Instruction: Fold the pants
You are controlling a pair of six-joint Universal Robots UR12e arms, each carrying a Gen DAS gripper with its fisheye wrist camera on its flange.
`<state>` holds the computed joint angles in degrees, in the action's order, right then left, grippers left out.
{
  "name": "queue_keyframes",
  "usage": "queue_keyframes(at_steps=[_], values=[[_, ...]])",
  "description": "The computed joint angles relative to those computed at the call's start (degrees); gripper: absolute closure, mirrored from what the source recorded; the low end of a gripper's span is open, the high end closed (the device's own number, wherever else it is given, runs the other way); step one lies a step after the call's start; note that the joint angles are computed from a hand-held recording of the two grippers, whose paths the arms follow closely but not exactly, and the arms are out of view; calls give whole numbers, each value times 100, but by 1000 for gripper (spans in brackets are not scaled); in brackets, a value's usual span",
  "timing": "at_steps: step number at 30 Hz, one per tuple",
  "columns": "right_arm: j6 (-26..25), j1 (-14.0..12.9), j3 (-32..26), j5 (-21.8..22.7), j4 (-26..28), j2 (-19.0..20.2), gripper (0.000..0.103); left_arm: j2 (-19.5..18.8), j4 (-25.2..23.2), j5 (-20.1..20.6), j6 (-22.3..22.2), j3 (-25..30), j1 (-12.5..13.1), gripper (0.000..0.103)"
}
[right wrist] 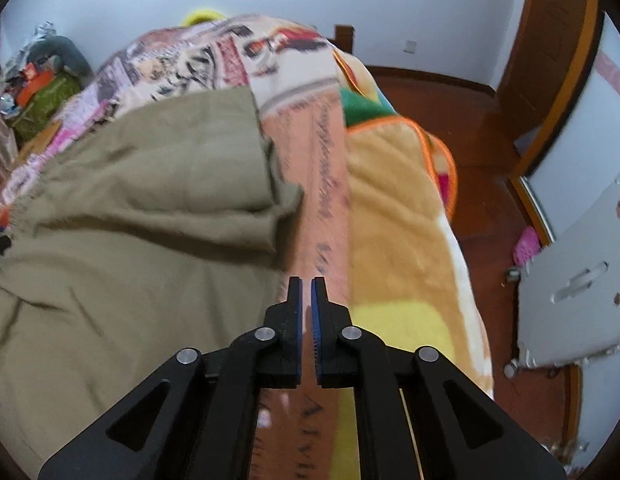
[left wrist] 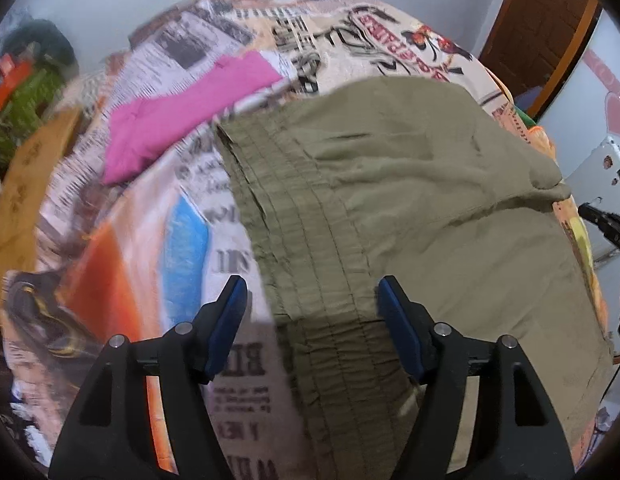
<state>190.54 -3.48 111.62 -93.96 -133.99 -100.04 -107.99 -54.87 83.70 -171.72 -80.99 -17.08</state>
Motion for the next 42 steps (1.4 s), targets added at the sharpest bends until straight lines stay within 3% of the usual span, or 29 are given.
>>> queue_keyframes(at_steps=[2, 7, 14, 18, 21, 24, 27, 30, 32, 37, 42], values=[[41, -9, -67, 169, -98, 79, 88, 33, 154, 149, 111, 21, -22, 34], [91, 28, -81, 295, -586, 185, 53, -9, 305, 169, 57, 183, 51, 34], [-132, -21, -188, 479, -738, 397, 49, -305, -57, -191, -285, 459, 74, 34], [-265, -93, -271, 621, -512, 563, 50, -488, -245, -108, -243, 604, -19, 34], [-107, -234, -222, 1059, -529, 595, 50, -570, -378, -119, -184, 680, -45, 34], [-7, -304, -193, 1369, -501, 609, 58, -605, -492, -72, -120, 690, -44, 33], [-89, -219, -192, 1156, -539, 615, 80, -619, -493, -53, -169, 671, -43, 31], [-118, -199, -163, 1003, -696, 591, 95, -584, -429, -30, -210, 619, -28, 30], [-132, -209, -142, 1018, -798, 565, 96, -563, -316, 59, -220, 564, -53, 30], [-432, -48, -197, 566, -969, 557, 98, -531, -124, 285, -187, 477, -119, 28], [-603, -30, -244, 389, -1065, 580, 99, -538, -66, 266, -255, 441, -113, 26]])
